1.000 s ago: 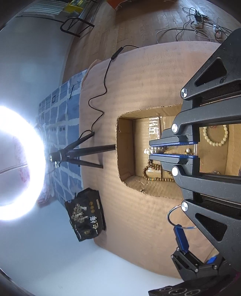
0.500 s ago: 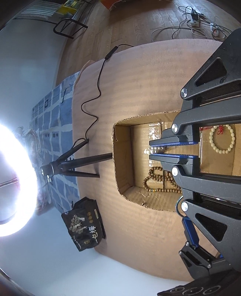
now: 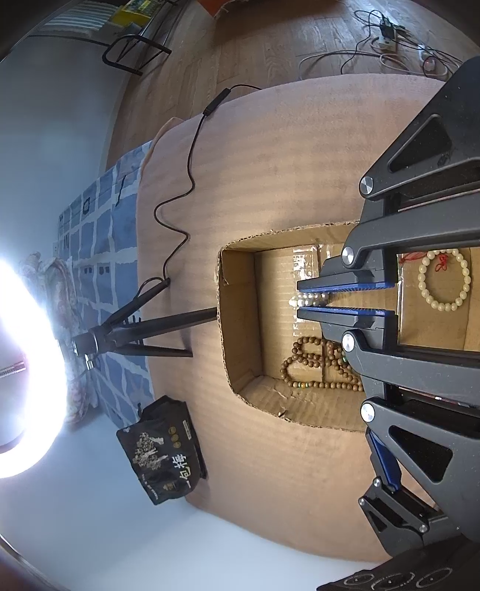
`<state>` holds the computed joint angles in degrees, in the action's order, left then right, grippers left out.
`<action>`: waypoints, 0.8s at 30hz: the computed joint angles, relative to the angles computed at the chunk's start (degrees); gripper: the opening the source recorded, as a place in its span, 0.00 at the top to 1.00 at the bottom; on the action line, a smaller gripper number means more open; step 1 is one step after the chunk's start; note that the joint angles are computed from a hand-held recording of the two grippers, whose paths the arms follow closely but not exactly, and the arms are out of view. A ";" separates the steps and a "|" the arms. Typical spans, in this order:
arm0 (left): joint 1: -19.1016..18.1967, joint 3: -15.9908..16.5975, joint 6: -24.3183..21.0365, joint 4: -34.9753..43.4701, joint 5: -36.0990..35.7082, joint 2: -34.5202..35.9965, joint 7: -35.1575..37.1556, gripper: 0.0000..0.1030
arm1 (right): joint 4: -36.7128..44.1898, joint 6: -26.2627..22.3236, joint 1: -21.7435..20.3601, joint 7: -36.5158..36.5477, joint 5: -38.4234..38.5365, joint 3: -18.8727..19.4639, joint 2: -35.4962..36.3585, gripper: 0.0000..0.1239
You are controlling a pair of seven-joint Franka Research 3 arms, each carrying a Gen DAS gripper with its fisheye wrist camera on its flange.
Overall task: Organize jewelry
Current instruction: 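Open both tools to drop the bangle and pearl necklace into the box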
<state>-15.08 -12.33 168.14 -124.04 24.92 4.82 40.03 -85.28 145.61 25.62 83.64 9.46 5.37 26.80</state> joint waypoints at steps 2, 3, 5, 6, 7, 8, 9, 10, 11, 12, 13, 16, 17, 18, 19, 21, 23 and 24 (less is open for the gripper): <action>-0.03 -0.05 -0.27 0.18 -0.22 0.07 0.09 0.29 | 0.11 -0.21 0.12 -0.18 -0.15 0.01 0.11 0.95; -0.06 -0.03 -0.35 0.24 -0.24 0.08 -0.02 0.28 | 0.40 -0.55 0.31 0.05 -0.46 -0.16 0.29 0.93; -0.05 -0.11 -0.88 0.51 -0.69 0.21 0.16 0.28 | 0.54 -0.68 0.75 0.73 -1.24 -0.57 0.40 0.82; -0.06 -0.10 -1.10 0.56 -0.79 0.22 0.12 0.28 | 0.40 -0.52 0.92 1.09 -1.60 -0.75 0.33 0.70; -0.07 -0.07 -1.25 0.57 -0.77 0.22 0.07 0.28 | 0.05 0.01 0.96 1.21 -1.73 -0.75 0.15 0.66; -0.09 -0.06 -1.51 0.60 -0.72 0.21 0.06 0.28 | -0.25 0.48 1.05 1.43 -1.95 -0.83 -0.02 0.61; -0.11 -0.02 -1.73 0.61 -0.59 0.17 -0.03 0.28 | -0.26 0.51 1.06 1.56 -2.11 -0.85 -0.07 0.60; -0.11 0.00 -1.79 0.54 -0.49 0.09 -0.16 0.28 | -0.21 0.45 0.99 1.56 -2.13 -0.80 -0.05 0.60; -0.11 0.01 -1.78 0.47 -0.43 0.01 -0.25 0.28 | -0.25 0.51 0.99 1.68 -2.20 -0.80 -0.07 0.60; -0.09 0.04 -1.83 0.55 -0.29 0.06 -0.30 0.28 | -0.33 0.45 1.06 2.00 -2.37 -0.91 -0.15 0.60; -0.13 0.06 -1.84 0.46 -0.02 -0.06 -0.48 0.28 | -0.38 0.33 1.05 2.19 -2.46 -0.94 -0.21 0.60; -0.18 0.06 -1.85 0.11 0.68 -0.50 -0.92 0.28 | -1.25 0.57 1.15 2.84 -2.98 -1.13 -0.85 0.60; -0.23 0.07 -1.94 -0.08 1.16 -0.78 -1.19 0.28 | -1.75 0.90 1.26 3.16 -3.29 -1.27 -1.22 0.60; -0.29 0.10 -2.02 -0.29 1.81 -1.09 -1.68 0.28 | -2.34 1.30 1.28 3.36 -3.47 -1.29 -1.67 0.60; -0.31 0.08 -2.08 -0.53 2.32 -1.43 -2.05 0.28 | -2.91 1.68 1.25 3.51 -3.57 -1.27 -2.11 0.60; -0.34 -0.06 -2.35 -0.92 3.22 -2.11 -2.65 0.28 | -4.50 2.73 1.24 3.87 -3.79 -1.23 -3.43 0.60; -0.37 -0.11 -2.79 -1.52 5.08 -3.14 -4.06 0.28 | -6.06 3.61 1.23 3.98 -4.02 -1.11 -4.76 0.60; -0.30 -0.21 -2.78 -2.02 5.72 -3.77 -4.71 0.28 | -6.83 4.06 1.22 4.07 -4.18 -1.09 -5.39 0.60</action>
